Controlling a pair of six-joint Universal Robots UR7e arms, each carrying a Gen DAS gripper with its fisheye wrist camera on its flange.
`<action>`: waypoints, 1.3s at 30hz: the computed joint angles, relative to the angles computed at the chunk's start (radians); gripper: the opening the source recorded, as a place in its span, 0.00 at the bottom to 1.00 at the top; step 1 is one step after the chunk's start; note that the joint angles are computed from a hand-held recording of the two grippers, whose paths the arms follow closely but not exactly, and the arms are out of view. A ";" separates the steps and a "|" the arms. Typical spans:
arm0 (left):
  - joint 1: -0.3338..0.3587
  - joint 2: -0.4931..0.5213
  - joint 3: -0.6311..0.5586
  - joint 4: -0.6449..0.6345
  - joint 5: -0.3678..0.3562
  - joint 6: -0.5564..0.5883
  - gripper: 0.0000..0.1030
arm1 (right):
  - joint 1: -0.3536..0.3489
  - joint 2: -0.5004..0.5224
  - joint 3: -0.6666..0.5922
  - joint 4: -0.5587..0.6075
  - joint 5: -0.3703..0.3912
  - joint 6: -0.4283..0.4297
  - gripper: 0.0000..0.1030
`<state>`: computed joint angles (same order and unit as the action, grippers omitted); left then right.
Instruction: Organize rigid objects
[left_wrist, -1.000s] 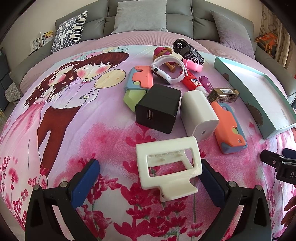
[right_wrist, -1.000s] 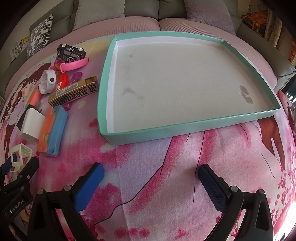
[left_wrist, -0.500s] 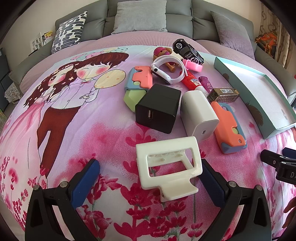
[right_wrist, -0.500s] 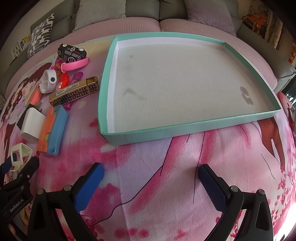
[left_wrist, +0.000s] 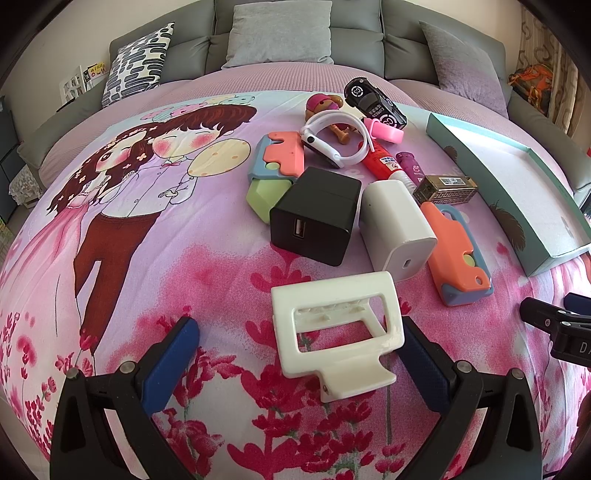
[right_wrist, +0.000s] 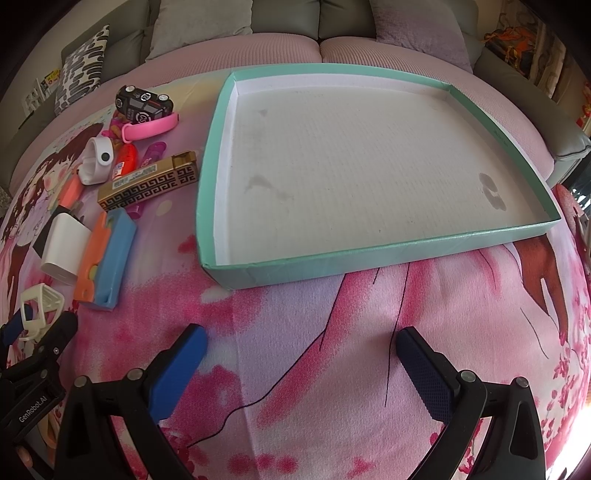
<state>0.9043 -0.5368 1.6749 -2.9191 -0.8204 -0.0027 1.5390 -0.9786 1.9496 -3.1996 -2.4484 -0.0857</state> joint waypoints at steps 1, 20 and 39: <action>0.000 0.000 0.000 0.000 0.000 0.000 1.00 | 0.000 0.000 0.000 0.000 0.000 0.000 1.00; 0.004 -0.014 -0.003 0.036 -0.024 0.011 1.00 | 0.002 0.001 -0.004 0.014 -0.001 0.009 1.00; -0.012 -0.069 0.024 0.046 -0.015 0.031 0.97 | 0.086 -0.027 -0.025 -0.111 0.064 -0.065 1.00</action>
<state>0.8925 -0.6062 1.6984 -2.8730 -0.8358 0.0286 1.6248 -1.0054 1.9245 -3.3103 -2.3840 -0.1504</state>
